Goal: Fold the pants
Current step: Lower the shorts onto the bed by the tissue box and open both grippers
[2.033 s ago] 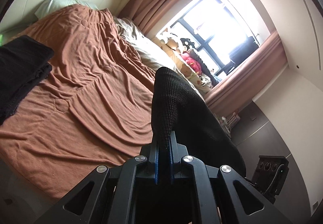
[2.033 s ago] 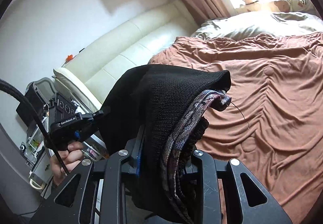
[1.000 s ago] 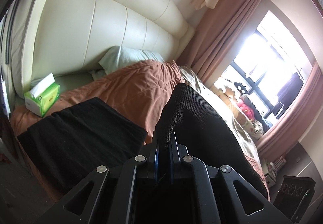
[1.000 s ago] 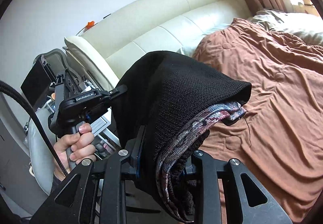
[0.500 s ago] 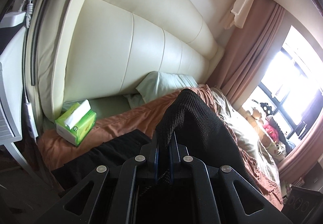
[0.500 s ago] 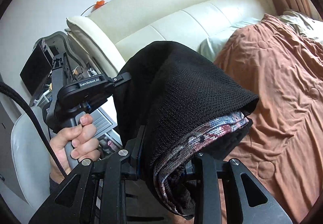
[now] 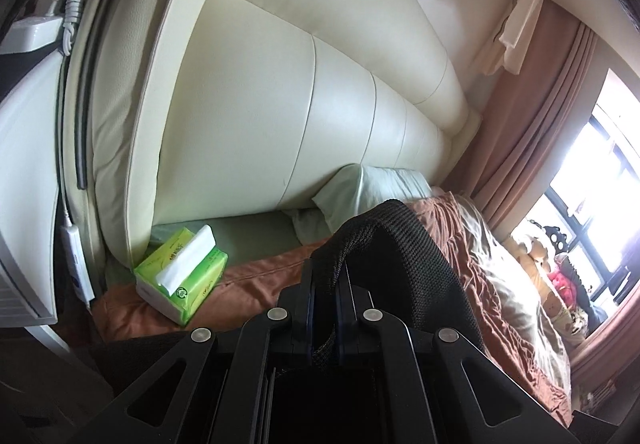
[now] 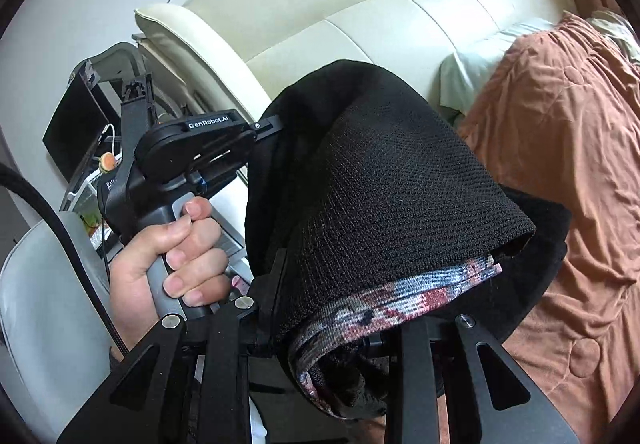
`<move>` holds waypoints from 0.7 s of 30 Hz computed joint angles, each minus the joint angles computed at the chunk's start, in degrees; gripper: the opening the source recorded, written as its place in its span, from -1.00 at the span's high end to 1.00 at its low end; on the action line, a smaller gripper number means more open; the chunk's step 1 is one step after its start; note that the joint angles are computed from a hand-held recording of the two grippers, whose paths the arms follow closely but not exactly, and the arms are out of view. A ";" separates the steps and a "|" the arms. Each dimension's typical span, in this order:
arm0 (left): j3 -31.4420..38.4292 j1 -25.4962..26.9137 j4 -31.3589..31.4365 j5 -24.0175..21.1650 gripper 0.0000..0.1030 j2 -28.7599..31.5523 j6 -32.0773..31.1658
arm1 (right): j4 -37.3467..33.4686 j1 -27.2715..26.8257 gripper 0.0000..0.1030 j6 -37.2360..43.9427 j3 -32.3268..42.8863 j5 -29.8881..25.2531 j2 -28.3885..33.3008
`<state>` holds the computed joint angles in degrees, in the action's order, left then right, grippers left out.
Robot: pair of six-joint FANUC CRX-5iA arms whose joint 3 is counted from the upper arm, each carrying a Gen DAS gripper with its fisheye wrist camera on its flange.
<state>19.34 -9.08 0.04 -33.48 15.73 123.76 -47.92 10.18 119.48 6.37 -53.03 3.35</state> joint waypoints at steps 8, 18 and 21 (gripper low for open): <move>6.04 -1.44 -1.14 -5.58 0.73 8.66 2.54 | 3.91 0.38 0.52 -5.56 4.64 4.38 9.44; 3.66 -6.30 -12.46 -7.12 0.04 4.18 8.53 | 1.01 -3.61 0.43 -9.45 10.91 -1.74 16.16; 1.12 -6.81 -11.65 -7.18 0.04 3.23 9.16 | -5.38 -7.37 0.21 -11.25 14.74 -9.05 19.99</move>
<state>20.46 -15.89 -11.61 -40.67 18.96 132.92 -53.30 2.81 108.22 21.11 -62.08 23.34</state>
